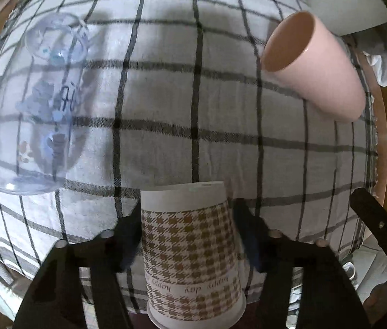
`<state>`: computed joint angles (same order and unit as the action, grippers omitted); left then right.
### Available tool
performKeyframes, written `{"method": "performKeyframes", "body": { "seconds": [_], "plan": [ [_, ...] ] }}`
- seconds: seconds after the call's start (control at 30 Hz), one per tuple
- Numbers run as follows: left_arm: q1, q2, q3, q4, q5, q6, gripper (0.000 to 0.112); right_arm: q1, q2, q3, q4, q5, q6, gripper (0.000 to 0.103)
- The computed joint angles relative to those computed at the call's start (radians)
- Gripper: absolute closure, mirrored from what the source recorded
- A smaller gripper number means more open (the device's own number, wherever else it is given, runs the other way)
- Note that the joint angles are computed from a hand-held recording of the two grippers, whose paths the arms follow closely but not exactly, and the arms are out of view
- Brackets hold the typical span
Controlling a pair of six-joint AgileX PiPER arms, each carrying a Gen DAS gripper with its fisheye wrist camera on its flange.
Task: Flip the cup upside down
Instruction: 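Grasp the houndstooth paper cup around its body with the left tool, then lift and rotate the held paper cup with the left tool, base up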
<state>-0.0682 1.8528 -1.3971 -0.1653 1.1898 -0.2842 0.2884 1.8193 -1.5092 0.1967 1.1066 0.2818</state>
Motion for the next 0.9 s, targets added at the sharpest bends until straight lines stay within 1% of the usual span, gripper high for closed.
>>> {"method": "performKeyframes", "body": {
  "seconds": [0.17, 0.3, 0.5, 0.6, 0.73, 0.9],
  "plan": [
    [-0.006, -0.035, 0.028, 0.010, -0.030, -0.012, 0.056, -0.001, 0.003, 0.001, -0.004, -0.003, -0.011, 0.024],
    [0.002, -0.085, 0.035, 0.037, -0.031, -0.009, 0.056, -0.006, 0.005, -0.001, 0.012, 0.003, -0.035, 0.024],
    [0.013, -0.077, -0.069, 0.066, 0.009, -0.002, 0.056, -0.005, -0.003, -0.002, 0.013, -0.003, -0.031, 0.024],
    [0.017, -0.075, -0.102, 0.078, 0.006, 0.005, 0.056, -0.007, -0.009, -0.001, 0.013, -0.006, -0.025, 0.024],
    [0.019, -0.068, -0.131, 0.112, -0.019, 0.020, 0.056, -0.012, -0.014, -0.006, 0.007, -0.015, -0.013, 0.024],
    [-0.026, -0.058, -0.121, 0.171, -0.089, -0.015, 0.056, -0.016, -0.019, -0.017, -0.017, -0.026, 0.007, 0.024]
  ]
}}
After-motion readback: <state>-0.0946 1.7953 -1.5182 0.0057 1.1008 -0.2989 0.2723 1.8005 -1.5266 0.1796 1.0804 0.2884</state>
